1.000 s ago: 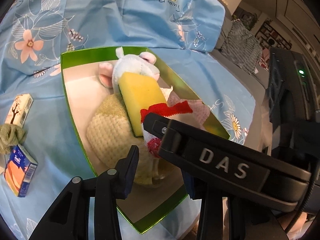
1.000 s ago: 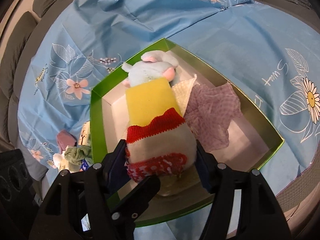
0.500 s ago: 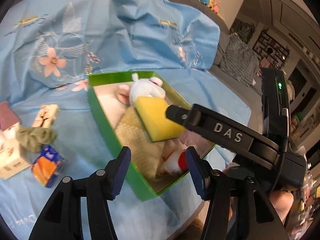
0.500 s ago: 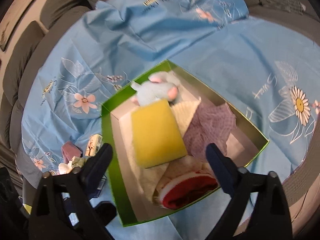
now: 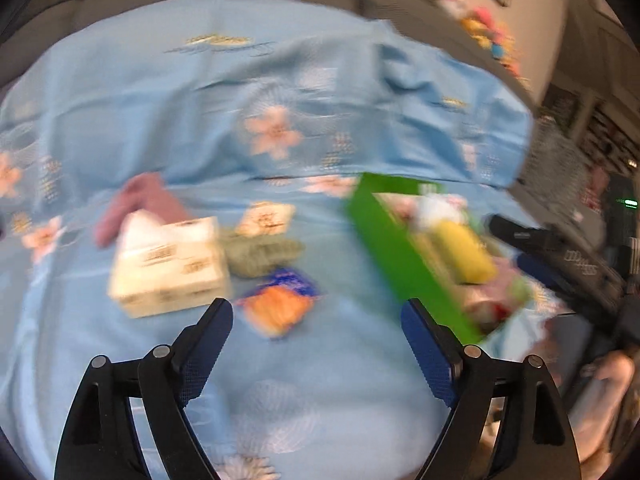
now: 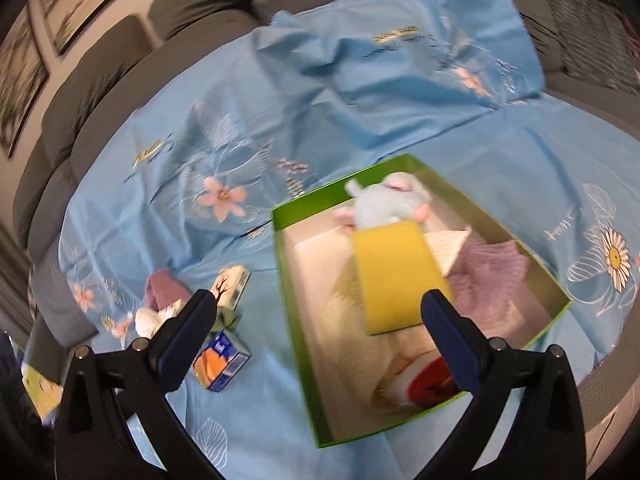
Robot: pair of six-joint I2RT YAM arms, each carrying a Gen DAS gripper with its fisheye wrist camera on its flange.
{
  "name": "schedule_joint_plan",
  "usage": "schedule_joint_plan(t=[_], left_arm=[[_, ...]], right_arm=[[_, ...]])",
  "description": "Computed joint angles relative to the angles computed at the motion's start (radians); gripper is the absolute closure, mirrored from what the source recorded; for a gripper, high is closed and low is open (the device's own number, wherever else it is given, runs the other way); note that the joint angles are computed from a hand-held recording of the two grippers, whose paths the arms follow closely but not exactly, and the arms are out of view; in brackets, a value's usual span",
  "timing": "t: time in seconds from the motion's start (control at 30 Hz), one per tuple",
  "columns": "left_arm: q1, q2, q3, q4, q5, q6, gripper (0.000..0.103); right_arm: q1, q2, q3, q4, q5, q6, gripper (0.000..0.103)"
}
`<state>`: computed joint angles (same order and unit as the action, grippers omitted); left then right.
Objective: Organize soft objects
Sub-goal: 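Withdraw the right tool and move both tools to the pink towel, then close the left tool on the pink towel while the right tool grasps its other end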
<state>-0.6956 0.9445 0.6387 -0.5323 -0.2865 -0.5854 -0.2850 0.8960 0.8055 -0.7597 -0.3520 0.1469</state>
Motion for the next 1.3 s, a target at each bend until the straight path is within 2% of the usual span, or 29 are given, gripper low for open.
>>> schedule_joint_plan(t=[0.17, 0.33, 0.43, 0.5, 0.6, 0.73, 0.83, 0.9, 0.97, 1.07, 1.13, 1.2, 1.3], left_arm=[[0.367, -0.110, -0.128, -0.015, 0.173, 0.134, 0.017], [0.711, -0.080, -0.163, 0.026, 0.393, 0.281, 0.017], [0.907, -0.020, -0.128, 0.052, 0.535, 0.342, 0.017], [0.964, 0.043, -0.081, 0.060, 0.564, 0.375, 0.017], [0.998, 0.155, -0.003, 0.089, 0.538, 0.419, 0.017], [1.056, 0.333, 0.096, 0.143, 0.577, 0.456, 0.017], [1.081, 0.464, 0.169, 0.196, 0.594, 0.453, 0.017], [1.087, 0.537, 0.211, 0.221, 0.601, 0.459, 0.017], [1.089, 0.617, 0.247, 0.256, 0.612, 0.474, 0.017], [1.086, 0.731, 0.297, 0.290, 0.595, 0.484, 0.017], [1.095, 0.814, 0.342, 0.296, 0.603, 0.481, 0.017], [1.109, 0.874, 0.369, 0.313, 0.631, 0.467, 0.017], [1.108, 0.938, 0.391, 0.333, 0.661, 0.505, 0.017]], right_arm=[[0.169, -0.023, -0.019, 0.034, 0.091, 0.049, 0.001], [0.307, 0.024, -0.009, 0.069, 0.125, 0.147, 0.001], [0.376, 0.077, 0.019, 0.095, 0.076, 0.206, 0.001], [0.437, 0.128, 0.049, 0.127, 0.033, 0.251, 0.001], [0.538, 0.240, 0.123, 0.142, 0.035, 0.320, 0.001], [0.692, 0.491, 0.336, 0.089, 0.099, 0.363, 0.002], [0.749, 0.701, 0.538, 0.056, 0.068, 0.373, 0.003], [0.761, 0.828, 0.661, 0.042, 0.028, 0.380, 0.005], [0.779, 0.991, 0.820, -0.003, 0.006, 0.393, 0.015], [0.814, 1.215, 1.063, -0.104, 0.052, 0.389, 0.025], [0.832, 1.359, 1.217, -0.166, 0.063, 0.372, 0.027], [0.840, 1.460, 1.326, -0.210, 0.070, 0.379, 0.027], [0.843, 1.586, 1.460, -0.247, 0.069, 0.384, 0.027]])
